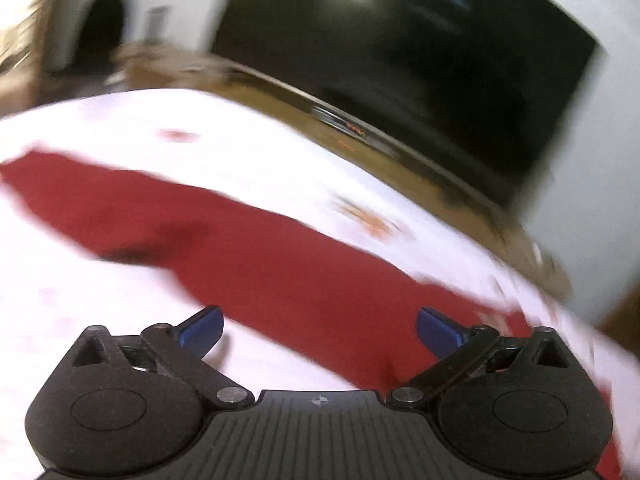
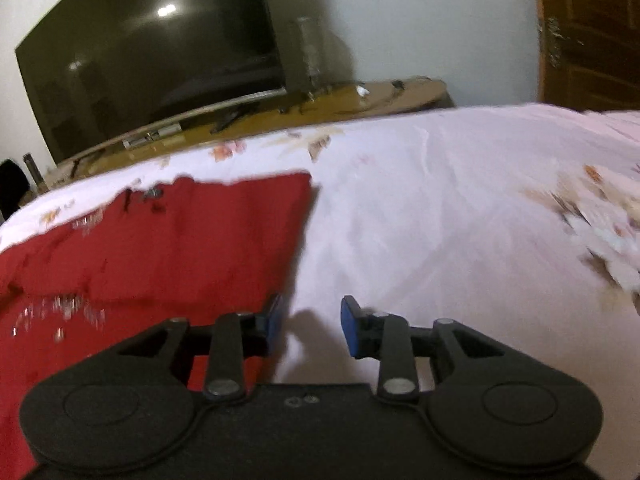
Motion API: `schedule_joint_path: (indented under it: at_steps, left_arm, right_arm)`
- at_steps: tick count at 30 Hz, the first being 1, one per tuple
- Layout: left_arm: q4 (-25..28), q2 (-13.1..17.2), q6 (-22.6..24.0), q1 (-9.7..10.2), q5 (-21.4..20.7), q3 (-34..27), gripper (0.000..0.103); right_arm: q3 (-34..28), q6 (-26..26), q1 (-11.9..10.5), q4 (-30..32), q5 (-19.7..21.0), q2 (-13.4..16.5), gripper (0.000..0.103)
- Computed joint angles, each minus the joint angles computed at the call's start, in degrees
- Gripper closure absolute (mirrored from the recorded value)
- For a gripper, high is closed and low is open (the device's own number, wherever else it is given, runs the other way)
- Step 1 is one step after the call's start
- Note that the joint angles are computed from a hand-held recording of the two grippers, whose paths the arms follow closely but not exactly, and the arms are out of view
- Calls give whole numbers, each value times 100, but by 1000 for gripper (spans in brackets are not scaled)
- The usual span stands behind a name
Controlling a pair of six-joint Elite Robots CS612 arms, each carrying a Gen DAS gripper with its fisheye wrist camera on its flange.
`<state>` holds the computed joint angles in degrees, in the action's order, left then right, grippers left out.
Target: Fold small clothes
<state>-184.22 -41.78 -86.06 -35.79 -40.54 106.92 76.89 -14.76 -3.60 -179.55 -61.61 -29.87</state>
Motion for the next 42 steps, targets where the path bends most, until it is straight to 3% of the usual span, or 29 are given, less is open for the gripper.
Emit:
schedule_joint_path:
  at_steps: [2, 5, 6, 10, 14, 15, 17, 18, 20, 24, 28, 30, 33, 36, 42]
  left_arm:
    - [-367, -113, -955, 54, -40, 497, 19]
    - [-658, -183, -2340, 139, 73, 1055, 21]
    - [-711, -183, -2587, 162, 115, 1157, 21]
    - [-1616, 24, -2737, 321, 161, 1421, 35]
    - [-1981, 107, -2274, 515, -12, 1408, 43]
    - [-1931, 89, -2243, 567, -72, 1409, 52]
    - [-1622, 15, -2206, 664, -256, 1388, 83]
    - [-1715, 34, -2118, 725, -398, 1385, 99]
    - [-2385, 172, -1955, 735, -328, 1385, 99]
    - [-4048, 461, -461, 625, 81, 989, 99]
    - [-4976, 627, 1094, 639, -425, 231, 99]
    - [-5048, 705, 1484, 631, -888, -137, 99]
    - [-4722, 837, 1899, 614, -1617, -689, 99]
    - [-4142, 1047, 2089, 546, -2224, -1282, 99]
    - [-2958, 1430, 2177, 468, -2958, -2191, 99]
  right_arm:
    - [184, 213, -3, -4, -111, -88, 69]
    - [409, 617, 37, -158, -219, -194, 69]
    - [466, 681, 70, -213, -259, -223, 69]
    - [640, 737, 201, -330, -198, -341, 68]
    - [714, 697, 361, -531, -232, -413, 67]
    - [725, 715, 388, -566, -231, -426, 67]
    - [739, 757, 440, -634, -239, -440, 67]
    - [748, 791, 458, -653, -249, -447, 67]
    - [773, 858, 492, -692, -264, -464, 67]
    - [836, 864, 522, -767, -331, -501, 67]
    - [903, 940, 508, -815, -388, -540, 67]
    - [931, 984, 498, -861, -404, -553, 67]
    - [990, 1037, 462, -956, -389, -572, 67]
    - [1028, 1186, 415, -1065, -398, -577, 67]
    - [1026, 1427, 328, -1143, -523, -570, 67]
